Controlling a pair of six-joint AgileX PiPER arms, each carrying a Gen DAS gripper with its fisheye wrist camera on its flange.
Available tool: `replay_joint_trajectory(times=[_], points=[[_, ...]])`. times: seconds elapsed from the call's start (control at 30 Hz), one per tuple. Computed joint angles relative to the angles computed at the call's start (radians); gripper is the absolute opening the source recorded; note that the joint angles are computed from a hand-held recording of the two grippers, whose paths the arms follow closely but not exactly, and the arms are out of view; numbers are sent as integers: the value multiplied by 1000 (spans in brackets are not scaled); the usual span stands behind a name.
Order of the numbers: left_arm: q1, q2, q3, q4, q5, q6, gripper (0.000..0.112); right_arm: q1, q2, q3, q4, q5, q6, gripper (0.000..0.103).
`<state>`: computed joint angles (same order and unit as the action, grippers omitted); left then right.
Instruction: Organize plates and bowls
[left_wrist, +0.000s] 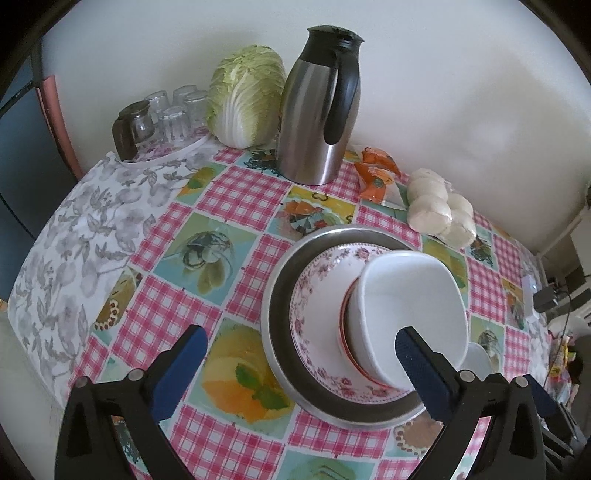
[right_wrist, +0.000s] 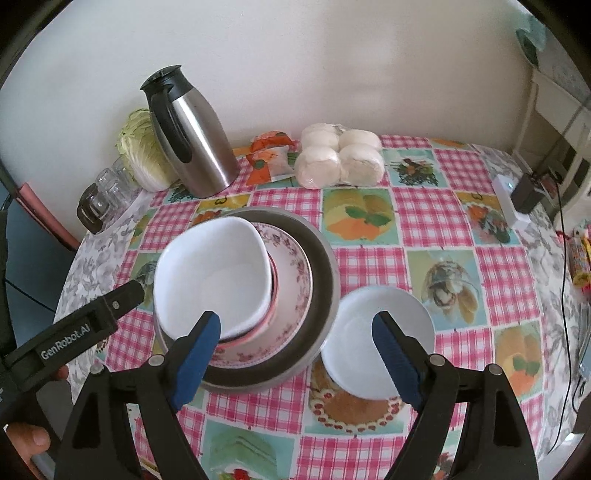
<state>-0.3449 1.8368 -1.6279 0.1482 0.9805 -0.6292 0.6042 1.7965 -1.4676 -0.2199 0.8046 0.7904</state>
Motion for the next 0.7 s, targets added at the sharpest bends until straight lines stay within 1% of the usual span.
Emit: replay_joint_trajectory(times=[0.3,0.43,0.5,0.7], points=[[-42,-69,116,-4,-60,-25,103,29,-85,117,-59,-11,100,85],[-57,-104,172,-28,-107,-53,103,43,-117,172,-79,-19,135,85],[-59,-123,215,-62,-155,-42,103,43,-131,200,-78,-30,143,85],[-88,-130,278,-78,-194,-58,103,29,-161,278,-60,-50,145,85]])
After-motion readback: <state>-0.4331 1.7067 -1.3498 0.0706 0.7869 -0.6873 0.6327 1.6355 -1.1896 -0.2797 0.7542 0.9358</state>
